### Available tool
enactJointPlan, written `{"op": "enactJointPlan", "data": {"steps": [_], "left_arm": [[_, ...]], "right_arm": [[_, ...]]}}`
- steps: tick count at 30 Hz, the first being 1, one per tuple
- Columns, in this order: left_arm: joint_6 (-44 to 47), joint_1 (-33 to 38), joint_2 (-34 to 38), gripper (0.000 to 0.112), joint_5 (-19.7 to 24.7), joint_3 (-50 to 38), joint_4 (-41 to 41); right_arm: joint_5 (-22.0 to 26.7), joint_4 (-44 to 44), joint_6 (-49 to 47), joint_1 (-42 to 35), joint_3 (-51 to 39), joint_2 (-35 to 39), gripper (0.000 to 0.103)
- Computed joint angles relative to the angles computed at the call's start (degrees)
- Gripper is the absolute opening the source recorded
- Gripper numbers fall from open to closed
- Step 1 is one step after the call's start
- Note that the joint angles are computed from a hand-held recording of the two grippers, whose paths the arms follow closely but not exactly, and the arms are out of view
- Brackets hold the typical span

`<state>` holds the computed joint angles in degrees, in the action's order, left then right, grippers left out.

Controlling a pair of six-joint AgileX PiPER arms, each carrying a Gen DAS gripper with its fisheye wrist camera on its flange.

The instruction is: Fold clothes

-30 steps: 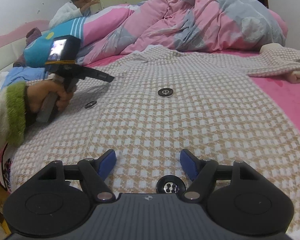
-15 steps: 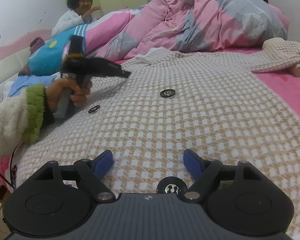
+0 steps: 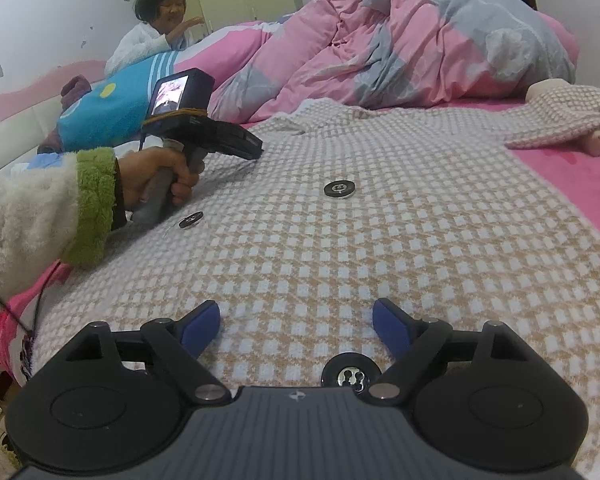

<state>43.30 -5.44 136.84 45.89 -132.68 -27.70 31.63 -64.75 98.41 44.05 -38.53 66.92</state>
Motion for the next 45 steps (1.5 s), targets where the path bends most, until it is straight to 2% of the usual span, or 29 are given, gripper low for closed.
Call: {"op": "enactJointPlan", "data": {"steps": [3, 5, 9, 11, 14, 19, 22, 24, 26, 27, 29, 32, 37, 41, 45], "left_arm": [[9.66, 1.63, -8.61, 0.015, -3.43, 14.75, -6.72], [14.81, 3.08, -13.23, 0.016, -3.89, 21.91, -10.51], [13.90, 8.04, -18.37, 0.016, 3.71, 26.37, -15.57], [10.20, 11.01, -20.13, 0.016, 8.91, 27.02, -17.50], [10.04, 14.99, -24.48, 0.016, 12.66, 32.72, -21.20], [21.63, 16.89, -34.84, 0.025, 9.32, 48.72, -22.50], [23.62, 16.27, -37.98, 0.035, 6.79, 54.27, -20.54], [22.58, 15.64, -39.01, 0.051, 5.34, 56.68, -19.01], [23.29, 15.64, -40.43, 0.062, 3.66, 59.50, -20.08], [23.52, 15.31, -40.86, 0.071, 2.87, 60.29, -20.29], [23.30, 14.30, -41.65, 0.083, 1.16, 61.76, -20.15], [21.59, 11.96, -42.97, 0.103, -2.22, 63.83, -17.92], [20.47, 9.28, -44.77, 0.103, -8.22, 67.43, -17.07], [17.61, 8.75, -44.61, 0.103, -8.25, 66.78, -15.21], [12.00, 8.30, -44.11, 0.103, -6.60, 64.91, -11.64]], "right_arm": [[-0.54, -0.46, 0.45, -0.29, 0.32, -0.16, 0.086], [-0.55, 0.47, -0.76, -0.42, 0.10, -0.19, 0.086], [-0.01, 0.68, -0.77, -0.12, -0.08, -0.17, 0.086], [0.50, 0.49, -0.33, 0.28, -0.22, 0.01, 0.086], [1.22, 0.42, 0.03, 0.82, -0.48, 0.29, 0.086], [3.59, 5.25, -5.12, 1.23, -3.11, 0.56, 0.087], [10.48, 3.80, -5.62, 3.81, -5.61, 0.57, 0.087], [15.35, 2.46, -5.37, 4.18, -7.04, 0.92, 0.088], [16.97, 5.61, -7.41, 1.15, -8.87, 2.23, 0.092], [15.90, 8.94, -10.06, -1.65, -9.58, 3.20, 0.099], [12.59, 12.22, -13.22, -5.19, -9.10, 5.33, 0.103], [14.73, 5.84, -7.59, -1.93, -7.76, 7.58, 0.103], [15.21, 2.56, -3.14, -0.92, -6.41, 7.57, 0.103], [15.65, 3.30, -3.61, -0.79, -6.79, 7.26, 0.103], [14.02, 6.14, -6.36, -2.51, -7.27, 6.20, 0.103]]}}
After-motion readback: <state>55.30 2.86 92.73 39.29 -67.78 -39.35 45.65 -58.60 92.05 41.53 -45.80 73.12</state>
